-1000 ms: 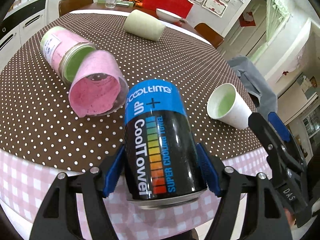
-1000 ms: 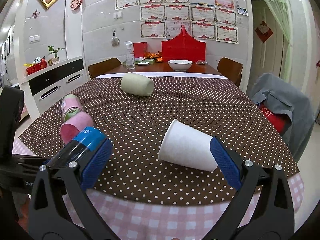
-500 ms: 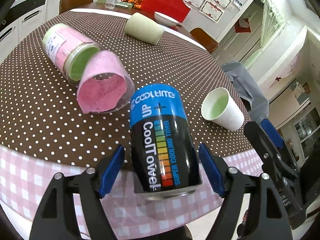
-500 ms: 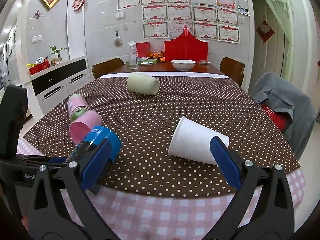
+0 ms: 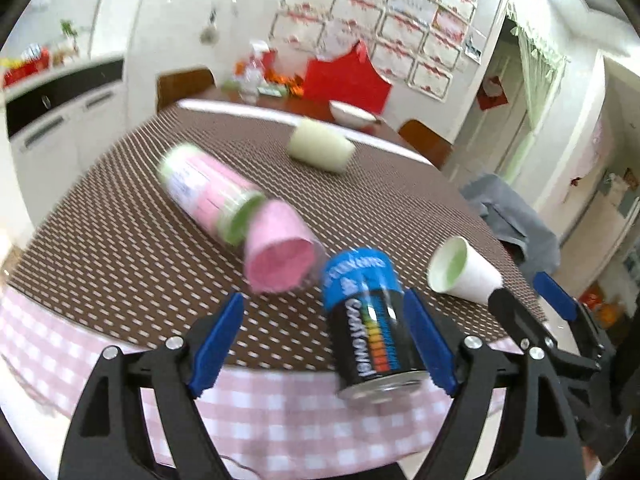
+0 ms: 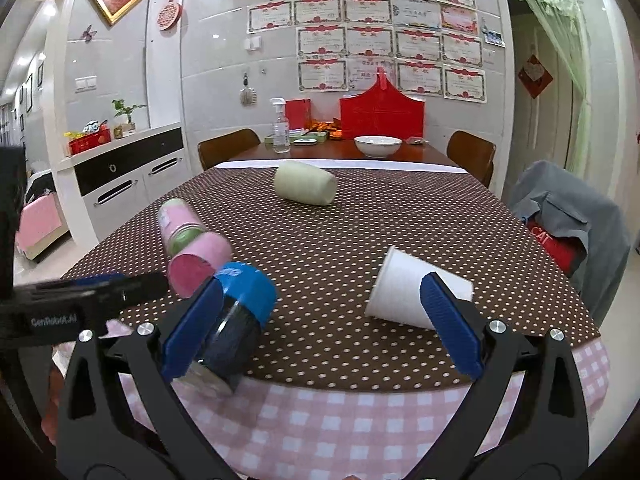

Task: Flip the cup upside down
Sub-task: 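Lift the can with the right gripper and rotate it upright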

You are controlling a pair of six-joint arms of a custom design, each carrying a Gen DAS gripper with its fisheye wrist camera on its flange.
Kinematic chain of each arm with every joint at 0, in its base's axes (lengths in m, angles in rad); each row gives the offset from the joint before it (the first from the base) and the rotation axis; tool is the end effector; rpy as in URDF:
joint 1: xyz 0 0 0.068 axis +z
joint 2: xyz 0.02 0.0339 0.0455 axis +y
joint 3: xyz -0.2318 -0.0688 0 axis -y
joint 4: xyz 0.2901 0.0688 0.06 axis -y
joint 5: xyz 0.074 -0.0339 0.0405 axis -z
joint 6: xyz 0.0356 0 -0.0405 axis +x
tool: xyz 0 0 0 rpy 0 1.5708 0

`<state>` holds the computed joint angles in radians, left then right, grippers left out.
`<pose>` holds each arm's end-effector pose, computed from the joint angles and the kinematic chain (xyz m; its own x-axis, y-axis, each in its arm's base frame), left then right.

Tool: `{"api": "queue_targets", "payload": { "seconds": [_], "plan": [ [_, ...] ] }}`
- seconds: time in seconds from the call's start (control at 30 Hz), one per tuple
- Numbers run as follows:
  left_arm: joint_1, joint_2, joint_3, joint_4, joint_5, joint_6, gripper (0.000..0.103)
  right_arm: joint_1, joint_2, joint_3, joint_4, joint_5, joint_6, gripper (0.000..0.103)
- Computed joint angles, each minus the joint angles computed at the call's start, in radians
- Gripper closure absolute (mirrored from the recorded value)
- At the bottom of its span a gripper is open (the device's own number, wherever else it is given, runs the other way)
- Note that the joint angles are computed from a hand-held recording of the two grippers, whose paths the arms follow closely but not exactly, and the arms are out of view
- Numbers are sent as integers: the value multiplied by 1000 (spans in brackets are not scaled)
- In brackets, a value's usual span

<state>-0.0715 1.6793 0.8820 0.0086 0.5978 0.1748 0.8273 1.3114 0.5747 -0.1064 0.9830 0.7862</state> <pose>0.3612 -0.0460 0.1049 -0.6178 0.1884 -0.7635 0.5708 0.7752 -0.2706 0.2100 0.1846 0.1171 -0.3808 0.1656 -0.9097 0.3340 0.9420 0.0317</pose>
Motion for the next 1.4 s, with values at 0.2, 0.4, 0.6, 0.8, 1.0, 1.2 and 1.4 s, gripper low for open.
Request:
{"api": "queue_targets", "payload": {
  "seconds": [0.2,0.4,0.6,0.8,1.0,1.2,1.4],
  "plan": [
    [41,-36,-45,95,-33,11,23,20,104,66,19,1,20,6],
    [67,-53,-117,258,-103,64,23,27,238,120,101,-42,52,6],
    [71,-47,-163,365,-143,117,23,19,371,188,153,-105,77,6],
    [91,9,-145,394,-145,125,23,-12,448,227,161,-180,111,6],
    [113,76,-95,382,-137,123,23,-21,484,254,149,-200,131,6],
    [112,95,-89,384,-138,127,23,-17,495,265,148,-201,133,6],
    [110,94,-90,377,-139,135,23,-13,523,291,144,-198,132,6]
  ]
}}
